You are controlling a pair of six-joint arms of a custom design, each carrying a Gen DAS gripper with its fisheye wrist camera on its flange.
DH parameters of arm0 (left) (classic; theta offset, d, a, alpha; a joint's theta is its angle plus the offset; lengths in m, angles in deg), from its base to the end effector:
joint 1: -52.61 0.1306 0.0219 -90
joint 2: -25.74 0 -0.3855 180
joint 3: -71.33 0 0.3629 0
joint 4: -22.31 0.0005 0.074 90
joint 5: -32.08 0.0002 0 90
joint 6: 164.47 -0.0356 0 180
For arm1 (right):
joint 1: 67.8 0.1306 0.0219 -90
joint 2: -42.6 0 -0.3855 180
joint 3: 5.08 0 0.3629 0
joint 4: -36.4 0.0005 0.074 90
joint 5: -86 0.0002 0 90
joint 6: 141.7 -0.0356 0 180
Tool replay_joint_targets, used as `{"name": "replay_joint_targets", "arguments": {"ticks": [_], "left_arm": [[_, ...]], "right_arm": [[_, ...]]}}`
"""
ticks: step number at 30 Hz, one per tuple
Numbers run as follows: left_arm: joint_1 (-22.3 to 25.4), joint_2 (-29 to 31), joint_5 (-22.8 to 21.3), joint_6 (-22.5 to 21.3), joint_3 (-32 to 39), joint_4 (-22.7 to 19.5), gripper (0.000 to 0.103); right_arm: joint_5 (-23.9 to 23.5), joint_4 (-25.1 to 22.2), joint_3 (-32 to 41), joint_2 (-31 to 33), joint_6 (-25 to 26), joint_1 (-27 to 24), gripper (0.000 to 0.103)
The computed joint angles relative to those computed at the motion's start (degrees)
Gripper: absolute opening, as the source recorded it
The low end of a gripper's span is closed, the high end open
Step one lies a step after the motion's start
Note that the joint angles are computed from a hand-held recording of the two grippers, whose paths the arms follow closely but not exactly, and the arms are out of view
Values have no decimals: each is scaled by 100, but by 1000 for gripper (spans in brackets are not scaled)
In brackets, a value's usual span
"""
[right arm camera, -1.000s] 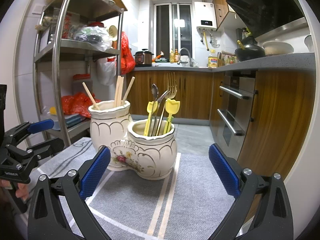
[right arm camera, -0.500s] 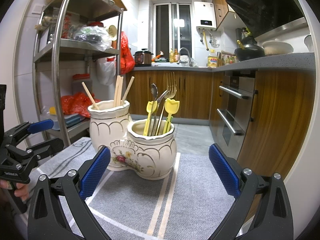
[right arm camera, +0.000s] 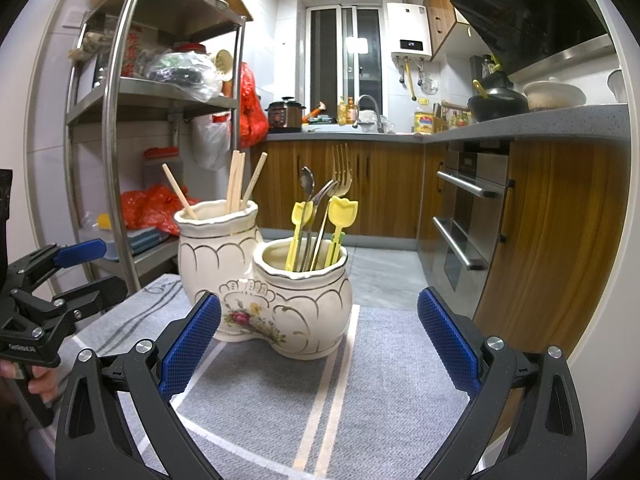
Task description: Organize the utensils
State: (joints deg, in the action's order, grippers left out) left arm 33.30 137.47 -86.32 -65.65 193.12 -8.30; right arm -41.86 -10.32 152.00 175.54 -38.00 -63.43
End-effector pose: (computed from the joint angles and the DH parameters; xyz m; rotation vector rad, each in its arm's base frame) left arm 0.5910 -0.1897 0.5149 -0.1547 1.8809 0.1432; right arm 0.7062 0.0754 0.5218 -0.7148 1.7761 0.5367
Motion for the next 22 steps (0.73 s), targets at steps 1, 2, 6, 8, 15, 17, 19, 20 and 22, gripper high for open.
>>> {"name": "replay_joint_targets", "arguments": {"ticks": [1,2,6,8,15,17,19,20,22], "left_arm": [[6,4,12,-5,9,-1,97],[4,-1,10,-4,1,2,97],[1,-5,11,-11,-5,11,97],[3,2,15,-10,9,0,97],[13,47,19,46,83,-95,97],[14,56,20,52,102,-129,98],[17,57,34,54,108,-137,98],[16,62,28,56,118,-148,98],[16,61,32,63,122,-165,98]], "right_arm": [[2,6,-19,-12,-1,0,98],[1,3,-8,-4,-1,0,98],[1,-6,9,5,0,-1,98],[2,-9,13,7,-1,-2,98],[-9,-25,44,24,5,-6,98],[-8,-25,43,23,4,-6,98],[-8,-35,54,27,7,-5,98],[-8,-35,54,27,7,-5,98],[-12,-10,17,7,-1,-7,98]]}}
